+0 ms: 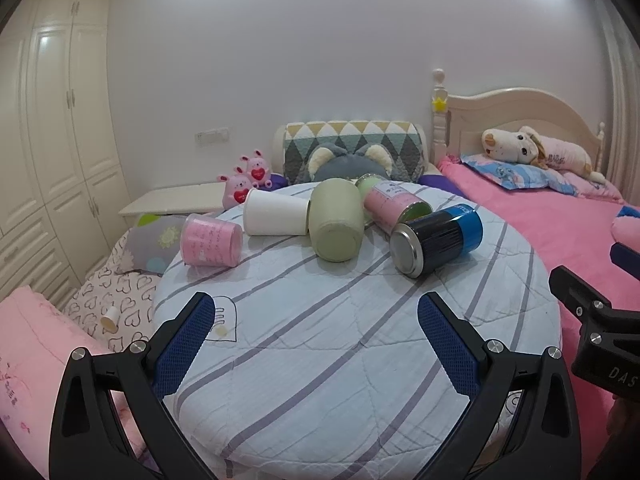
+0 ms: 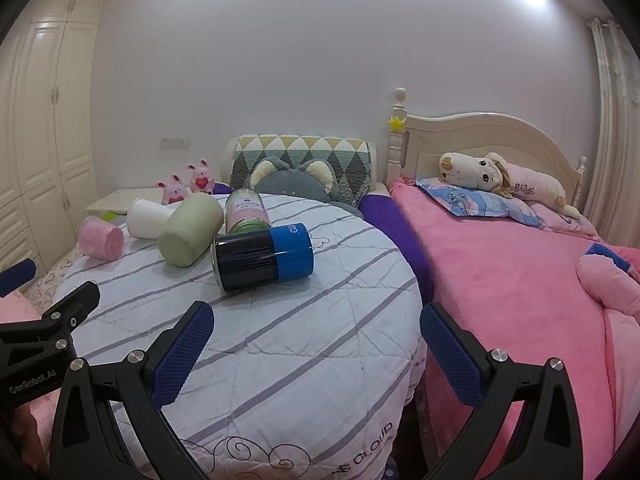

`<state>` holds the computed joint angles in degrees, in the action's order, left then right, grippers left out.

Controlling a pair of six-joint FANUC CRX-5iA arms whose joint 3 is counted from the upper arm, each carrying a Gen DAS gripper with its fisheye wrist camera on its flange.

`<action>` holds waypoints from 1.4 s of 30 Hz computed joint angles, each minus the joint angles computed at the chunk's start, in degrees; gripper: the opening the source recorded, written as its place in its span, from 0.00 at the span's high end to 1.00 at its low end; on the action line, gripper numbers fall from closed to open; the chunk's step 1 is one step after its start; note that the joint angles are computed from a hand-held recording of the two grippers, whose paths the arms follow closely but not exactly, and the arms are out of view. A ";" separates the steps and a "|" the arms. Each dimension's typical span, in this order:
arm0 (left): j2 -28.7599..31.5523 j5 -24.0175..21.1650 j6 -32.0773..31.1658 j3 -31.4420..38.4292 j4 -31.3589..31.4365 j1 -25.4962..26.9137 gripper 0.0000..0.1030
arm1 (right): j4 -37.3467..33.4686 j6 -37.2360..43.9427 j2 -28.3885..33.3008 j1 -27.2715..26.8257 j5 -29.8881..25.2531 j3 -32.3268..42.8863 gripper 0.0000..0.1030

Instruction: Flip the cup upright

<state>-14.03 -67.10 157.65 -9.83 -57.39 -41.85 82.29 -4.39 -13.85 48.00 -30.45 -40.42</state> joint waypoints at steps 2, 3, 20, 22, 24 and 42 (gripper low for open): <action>0.11 0.20 -0.12 0.05 0.26 0.32 0.01 | -0.38 0.46 0.16 0.11 0.00 0.15 0.00; 0.21 0.16 -0.14 0.05 0.26 0.30 0.01 | -0.42 0.57 0.17 0.10 0.03 0.17 0.00; 0.46 0.64 -0.08 -0.12 1.11 1.37 0.01 | -3.72 3.59 1.20 0.63 -0.47 1.39 0.00; 0.65 1.02 -0.29 0.05 1.79 2.01 0.01 | -3.87 3.67 1.30 0.26 0.41 1.58 0.00; 0.80 1.66 -1.17 0.18 2.75 3.03 0.01 | -3.81 3.86 1.62 -0.05 0.94 1.91 0.00; 3.48 7.77 -8.30 2.35 12.07 15.04 0.01 | -20.64 21.94 10.35 0.05 3.31 14.02 0.00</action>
<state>-10.55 -59.33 149.36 -7.49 -45.31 -26.81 61.65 17.55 -3.50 48.05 -27.14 -26.40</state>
